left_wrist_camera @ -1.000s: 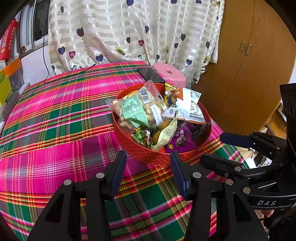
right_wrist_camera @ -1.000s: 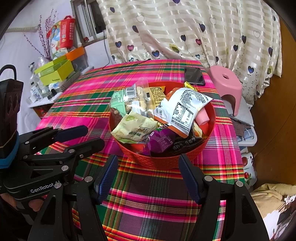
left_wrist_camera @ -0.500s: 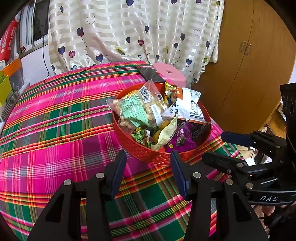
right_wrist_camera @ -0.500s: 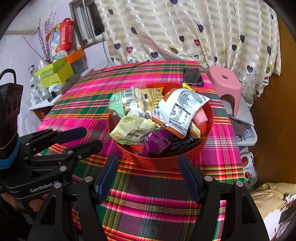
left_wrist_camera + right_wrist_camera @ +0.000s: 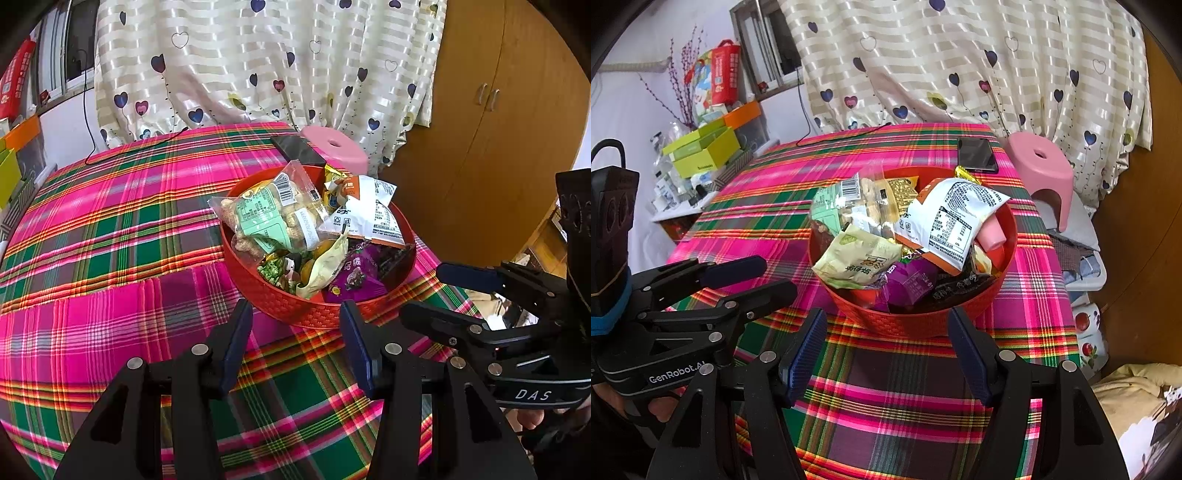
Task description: Organize snacks
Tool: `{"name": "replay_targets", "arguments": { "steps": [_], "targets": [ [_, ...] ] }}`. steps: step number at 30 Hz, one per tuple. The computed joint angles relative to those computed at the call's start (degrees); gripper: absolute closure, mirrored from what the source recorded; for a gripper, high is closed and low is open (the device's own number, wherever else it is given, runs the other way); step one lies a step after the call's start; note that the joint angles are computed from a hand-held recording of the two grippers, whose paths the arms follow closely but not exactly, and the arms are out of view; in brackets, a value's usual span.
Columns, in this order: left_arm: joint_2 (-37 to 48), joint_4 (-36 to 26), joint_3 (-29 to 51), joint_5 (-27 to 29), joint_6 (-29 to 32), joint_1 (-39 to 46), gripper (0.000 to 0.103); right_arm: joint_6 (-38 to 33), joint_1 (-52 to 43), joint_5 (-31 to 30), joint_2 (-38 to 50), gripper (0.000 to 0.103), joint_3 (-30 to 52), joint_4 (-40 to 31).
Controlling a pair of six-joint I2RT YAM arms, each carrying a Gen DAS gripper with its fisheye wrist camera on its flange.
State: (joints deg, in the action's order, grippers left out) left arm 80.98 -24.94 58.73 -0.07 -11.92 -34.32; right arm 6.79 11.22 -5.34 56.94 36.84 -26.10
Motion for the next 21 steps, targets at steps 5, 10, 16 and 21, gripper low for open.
{"name": "replay_targets", "arguments": {
  "steps": [5, 10, 16, 21],
  "targets": [
    [-0.05, -0.04, -0.03, 0.03, 0.12, 0.05, 0.053, 0.39, 0.78, 0.37, -0.04, 0.036, 0.39, -0.44],
    [0.03, -0.08, 0.11, -0.10, 0.05, -0.07, 0.053, 0.56, 1.01, 0.42, -0.13, 0.036, 0.38, -0.42],
    [0.11, -0.03, 0.11, 0.07, 0.01, -0.10, 0.053, 0.53, 0.87, 0.43, -0.15, 0.036, 0.41, -0.57],
    [-0.09, 0.28, -0.27, -0.20, -0.02, -0.21, 0.053, 0.22, 0.48, 0.08, -0.34, 0.036, 0.19, -0.47]
  ]
}}
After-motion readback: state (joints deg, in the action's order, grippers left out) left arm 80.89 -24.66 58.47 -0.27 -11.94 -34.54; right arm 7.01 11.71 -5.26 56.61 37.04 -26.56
